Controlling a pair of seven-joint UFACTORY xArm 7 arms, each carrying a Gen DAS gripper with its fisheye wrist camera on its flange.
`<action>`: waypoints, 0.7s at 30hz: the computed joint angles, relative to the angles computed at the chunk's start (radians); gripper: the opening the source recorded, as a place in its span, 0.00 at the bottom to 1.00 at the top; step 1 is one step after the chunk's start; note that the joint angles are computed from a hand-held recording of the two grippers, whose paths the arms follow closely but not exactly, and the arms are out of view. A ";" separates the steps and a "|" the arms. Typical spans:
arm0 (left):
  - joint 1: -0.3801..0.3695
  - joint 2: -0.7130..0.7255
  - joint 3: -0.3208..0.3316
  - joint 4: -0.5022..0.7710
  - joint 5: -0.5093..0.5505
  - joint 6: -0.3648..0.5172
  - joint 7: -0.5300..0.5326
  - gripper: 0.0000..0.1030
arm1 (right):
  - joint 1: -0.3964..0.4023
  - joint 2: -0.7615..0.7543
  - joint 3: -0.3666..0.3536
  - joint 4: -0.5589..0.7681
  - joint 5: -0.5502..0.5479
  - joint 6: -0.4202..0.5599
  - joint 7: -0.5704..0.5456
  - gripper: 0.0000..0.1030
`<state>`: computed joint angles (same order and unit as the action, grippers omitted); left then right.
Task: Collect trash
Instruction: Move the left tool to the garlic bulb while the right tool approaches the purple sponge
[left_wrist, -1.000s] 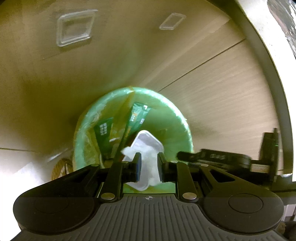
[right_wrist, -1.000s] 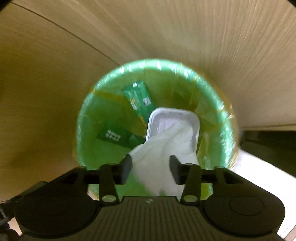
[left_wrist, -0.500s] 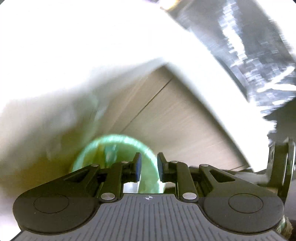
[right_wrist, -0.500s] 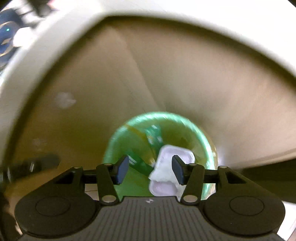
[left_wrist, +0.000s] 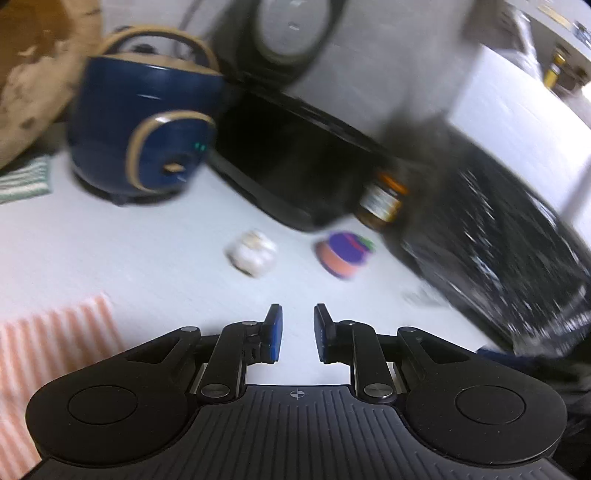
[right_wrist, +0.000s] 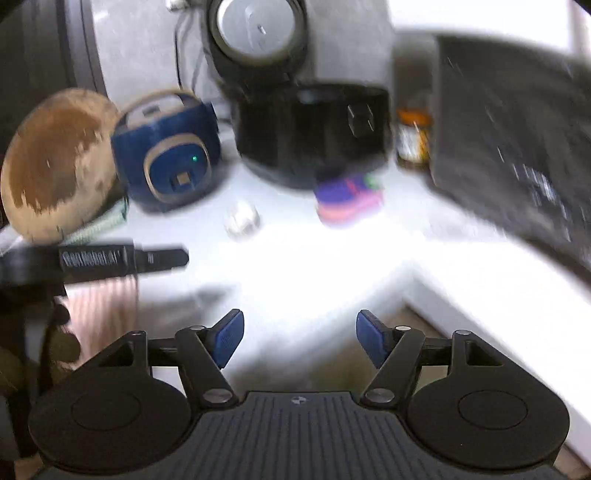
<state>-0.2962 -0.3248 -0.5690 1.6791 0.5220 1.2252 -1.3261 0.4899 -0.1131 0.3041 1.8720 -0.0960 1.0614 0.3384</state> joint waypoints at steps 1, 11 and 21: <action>-0.003 -0.027 0.027 -0.034 -0.012 -0.022 0.001 0.21 | 0.005 0.041 0.014 0.059 -0.023 0.003 0.012 0.66; 0.025 -0.145 0.131 -0.231 -0.185 -0.231 0.109 0.21 | 0.257 0.325 -0.044 0.455 -0.467 0.142 0.194 0.73; 0.079 -0.139 0.083 -0.260 -0.236 -0.216 0.072 0.21 | 0.338 0.472 -0.154 0.602 -0.404 0.233 0.066 0.73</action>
